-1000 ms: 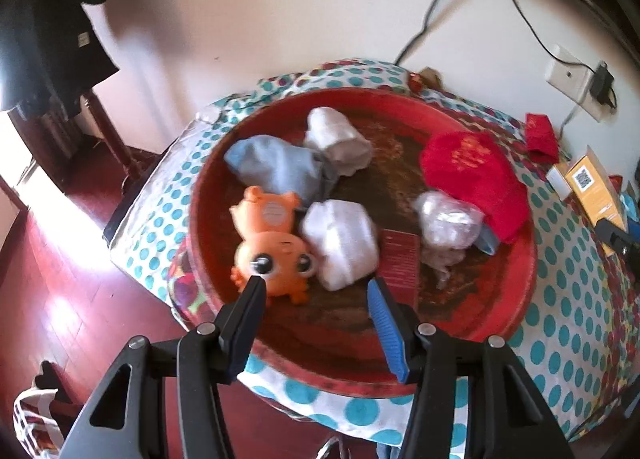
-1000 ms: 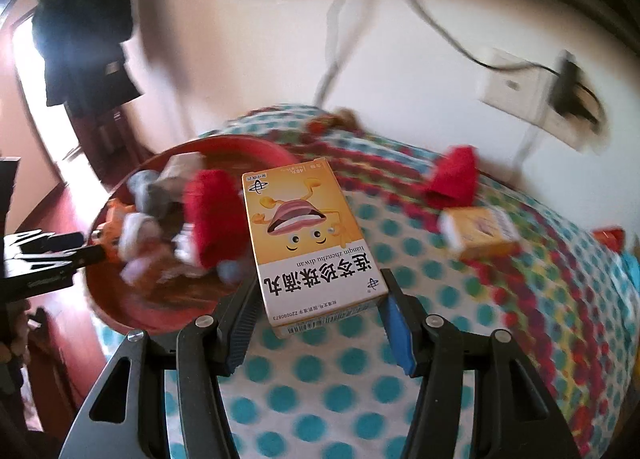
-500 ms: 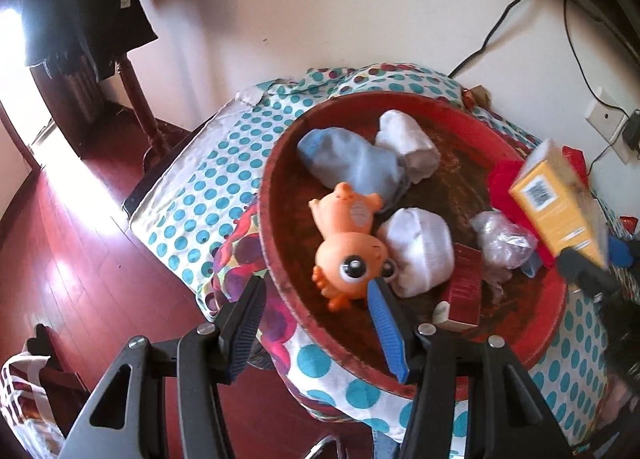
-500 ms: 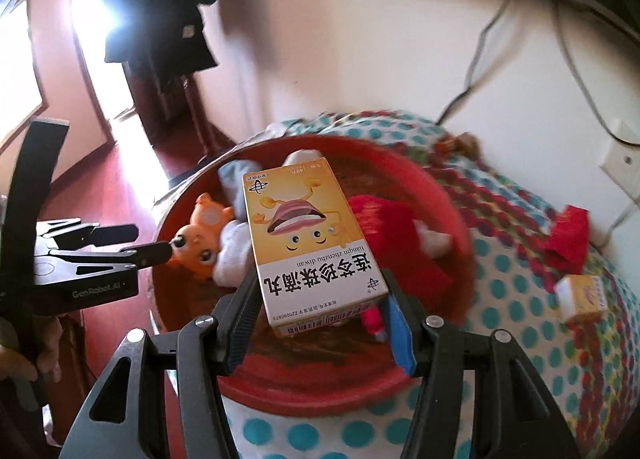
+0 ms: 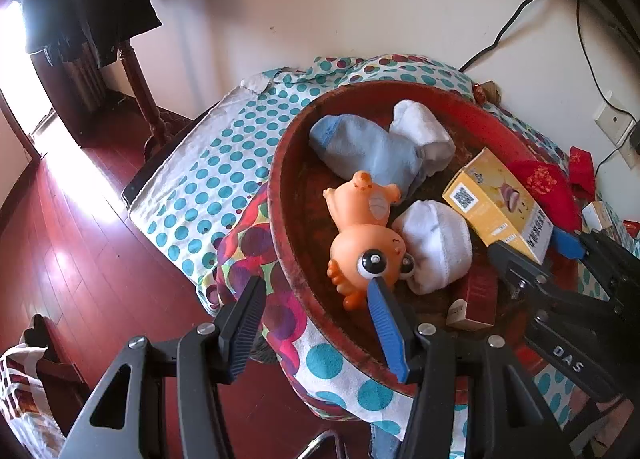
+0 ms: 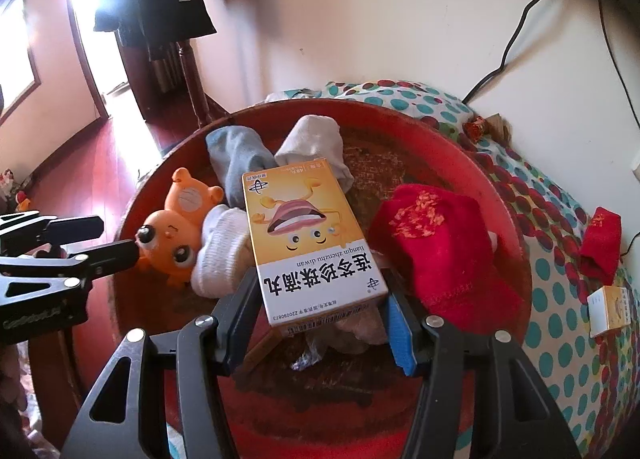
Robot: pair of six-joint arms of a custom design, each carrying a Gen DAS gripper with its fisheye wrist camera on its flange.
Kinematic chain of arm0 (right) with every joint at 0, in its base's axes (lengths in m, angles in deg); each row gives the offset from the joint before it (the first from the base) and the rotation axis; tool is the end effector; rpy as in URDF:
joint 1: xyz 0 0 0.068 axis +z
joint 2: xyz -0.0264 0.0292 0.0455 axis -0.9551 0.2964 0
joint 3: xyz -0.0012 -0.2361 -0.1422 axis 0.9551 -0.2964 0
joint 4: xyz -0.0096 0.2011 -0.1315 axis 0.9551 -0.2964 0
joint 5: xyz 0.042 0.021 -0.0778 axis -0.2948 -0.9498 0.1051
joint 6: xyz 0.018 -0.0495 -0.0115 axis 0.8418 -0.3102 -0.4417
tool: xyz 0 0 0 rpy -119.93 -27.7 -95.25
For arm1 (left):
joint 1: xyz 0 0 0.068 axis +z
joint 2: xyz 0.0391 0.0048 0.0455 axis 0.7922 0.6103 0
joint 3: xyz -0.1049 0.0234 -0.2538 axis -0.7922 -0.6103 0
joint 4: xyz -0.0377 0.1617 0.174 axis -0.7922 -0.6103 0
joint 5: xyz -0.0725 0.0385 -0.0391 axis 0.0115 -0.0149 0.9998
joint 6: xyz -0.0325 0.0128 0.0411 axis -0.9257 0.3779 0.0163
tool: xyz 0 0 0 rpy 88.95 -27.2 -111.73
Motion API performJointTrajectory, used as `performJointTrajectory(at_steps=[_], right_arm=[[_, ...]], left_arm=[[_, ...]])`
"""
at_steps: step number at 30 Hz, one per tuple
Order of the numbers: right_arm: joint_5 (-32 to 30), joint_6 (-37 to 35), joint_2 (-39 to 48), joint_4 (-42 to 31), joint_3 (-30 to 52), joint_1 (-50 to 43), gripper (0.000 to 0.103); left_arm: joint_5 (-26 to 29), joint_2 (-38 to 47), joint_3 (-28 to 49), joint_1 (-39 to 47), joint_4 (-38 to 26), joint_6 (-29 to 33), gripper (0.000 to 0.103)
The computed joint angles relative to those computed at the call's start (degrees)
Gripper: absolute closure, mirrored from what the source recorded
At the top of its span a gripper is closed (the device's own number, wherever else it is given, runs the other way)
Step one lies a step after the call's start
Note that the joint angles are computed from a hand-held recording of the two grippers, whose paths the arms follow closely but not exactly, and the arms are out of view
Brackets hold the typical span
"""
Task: Organize objects
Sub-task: 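Carry the yellow box into the red tray and open the right gripper, then move the left gripper to the red sock while the right gripper grasps another yellow box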
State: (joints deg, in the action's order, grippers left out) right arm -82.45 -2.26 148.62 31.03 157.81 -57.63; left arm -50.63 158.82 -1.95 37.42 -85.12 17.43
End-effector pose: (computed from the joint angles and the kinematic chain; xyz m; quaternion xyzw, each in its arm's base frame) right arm 0.3900 0.1173 0.1639 -0.3818 0.8636 0.1262 0.3043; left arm 0.2421 -0.0519 0.1666 -0.2826 0.9226 0.0529 0.2570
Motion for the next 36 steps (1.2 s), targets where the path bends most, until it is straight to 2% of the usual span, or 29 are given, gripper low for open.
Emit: performJointTrajectory(at_steps=[4, 8, 11, 13, 15, 17, 19, 23, 25, 28, 31, 36], right_arm=[[-0.76, 1.08, 0.17, -0.35, 0.11, 0.82, 0.045], [-5.20, 0.91, -1.18, -2.26, 0.13, -2.07, 0.032], [-6.91, 1.36, -1.97, -3.11, 0.33, -4.12, 0.030], [-6.05, 3.53, -1.19, -2.24, 1.25, -4.25, 0.025], [-2.09, 7.80, 1.21, 1.91, 2.33, -1.62, 0.014], [0.67, 8.83, 1.97, 3.58, 2.88, -3.94, 0.006], [2.35, 9.61, 2.90, 3.40, 4.25, -8.44, 0.004], [7.06, 15.48, 11.90, -3.25, 18.73, -13.89, 0.002], [9.02, 19.77, 17.53, -9.87, 28.83, -16.08, 0.002], [6.91, 25.76, 24.33, -16.68, 40.28, -17.85, 0.002], [7.58, 32.45, 29.51, -20.62, 48.83, -17.68, 0.001], [15.74, 37.98, 38.80, -27.88, 65.48, -14.37, 0.001]], left_arm=[[-0.12, 0.97, 0.58, -0.45, -0.01, 0.18, 0.049], [-0.14, 2.49, 1.42, -0.90, -0.20, 0.15, 0.049], [-0.18, 3.28, 1.92, -1.24, -0.37, 0.06, 0.049], [-0.14, 3.33, 2.02, -1.44, -0.35, 0.13, 0.049], [-0.37, 3.38, 2.23, -1.77, -0.47, 0.12, 0.049], [-0.51, 3.63, 2.57, -2.07, -0.72, -0.07, 0.049], [-0.67, 4.21, 3.00, -2.29, -0.90, 0.00, 0.049], [-1.61, 5.61, 4.05, -2.94, -1.71, -0.19, 0.048], [-1.89, 5.92, 4.53, -3.19, -2.34, -0.19, 0.047], [-3.68, 4.57, 4.43, -3.94, -2.55, -0.40, 0.047], [-4.36, 3.07, 3.69, -4.00, -1.87, -0.66, 0.047], [-3.66, 5.21, 4.42, -3.45, -2.24, -0.55, 0.047]])
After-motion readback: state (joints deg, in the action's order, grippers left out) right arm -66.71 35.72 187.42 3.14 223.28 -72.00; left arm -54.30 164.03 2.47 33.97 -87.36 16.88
